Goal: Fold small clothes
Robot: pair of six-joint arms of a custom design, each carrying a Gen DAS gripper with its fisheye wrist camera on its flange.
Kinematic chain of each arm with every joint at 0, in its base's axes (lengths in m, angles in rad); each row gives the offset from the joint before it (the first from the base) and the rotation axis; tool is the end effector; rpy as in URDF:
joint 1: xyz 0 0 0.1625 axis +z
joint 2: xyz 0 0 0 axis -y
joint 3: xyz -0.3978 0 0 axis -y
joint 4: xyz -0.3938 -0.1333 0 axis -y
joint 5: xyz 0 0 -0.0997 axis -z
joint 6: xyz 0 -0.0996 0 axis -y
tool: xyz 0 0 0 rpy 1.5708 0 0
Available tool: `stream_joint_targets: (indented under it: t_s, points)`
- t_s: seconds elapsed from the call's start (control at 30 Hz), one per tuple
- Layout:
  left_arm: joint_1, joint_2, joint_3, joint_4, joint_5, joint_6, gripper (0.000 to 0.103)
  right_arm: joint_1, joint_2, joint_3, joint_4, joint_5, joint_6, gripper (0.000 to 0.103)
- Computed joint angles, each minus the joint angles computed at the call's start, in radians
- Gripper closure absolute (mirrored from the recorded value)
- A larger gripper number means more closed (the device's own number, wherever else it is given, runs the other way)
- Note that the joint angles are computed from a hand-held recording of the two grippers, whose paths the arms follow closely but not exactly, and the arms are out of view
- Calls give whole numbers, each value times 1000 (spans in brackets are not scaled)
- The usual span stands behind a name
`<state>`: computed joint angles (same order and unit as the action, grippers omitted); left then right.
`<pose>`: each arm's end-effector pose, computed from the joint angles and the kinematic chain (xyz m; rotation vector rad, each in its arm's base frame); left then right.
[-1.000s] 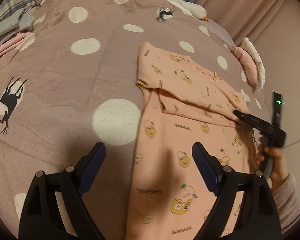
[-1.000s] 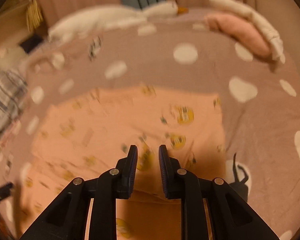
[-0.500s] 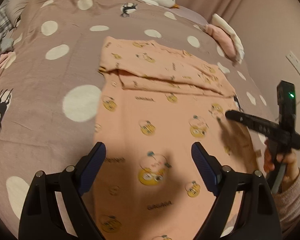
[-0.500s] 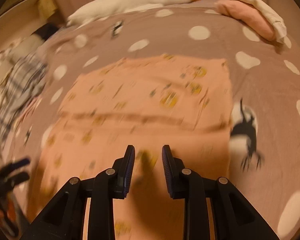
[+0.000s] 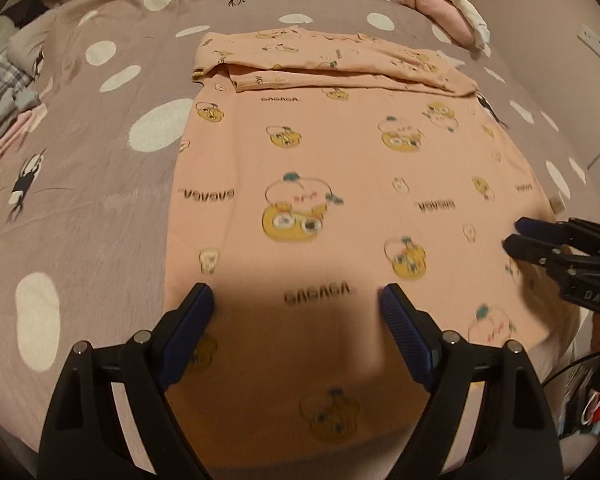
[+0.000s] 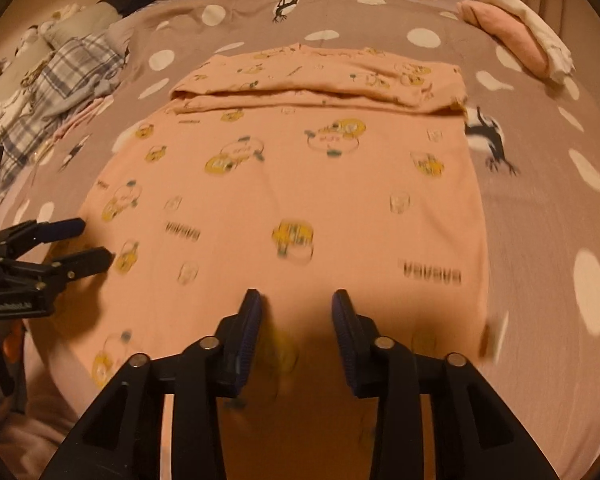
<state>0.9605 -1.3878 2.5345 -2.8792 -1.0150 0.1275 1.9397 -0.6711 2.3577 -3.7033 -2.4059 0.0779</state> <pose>-0.0463 -0.3904 0.1273 0.8862 2.4598 -0.3839 0.1942 -0.3375 0.0014 0.1055 -2.3286 0.7407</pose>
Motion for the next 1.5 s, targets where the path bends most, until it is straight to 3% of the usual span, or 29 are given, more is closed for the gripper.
stream_joint_targets:
  t_s: [0.13,0.33,0.57,0.67,1.0,1.5]
  points:
    - [-11,-54,34,3,20,-5,16,10,-36,47,-9,50,60,64]
    - [-4,-98,44,1,52,-23,16,-13,-57,148,-265,116,124,46]
    - [23,-93,28,7,59,-48,16,-70,-76,206,-329,85,228,46]
    - [37,-88,16,19,44,-56,16,-94,-76,227,-354,109,237,46]
    - [69,-85,-14,59,0,-61,14,-142,-110,256,-316,219,221,46]
    - [77,-70,-36,73,-35,-56,14,-159,-128,226,-251,250,188,45]
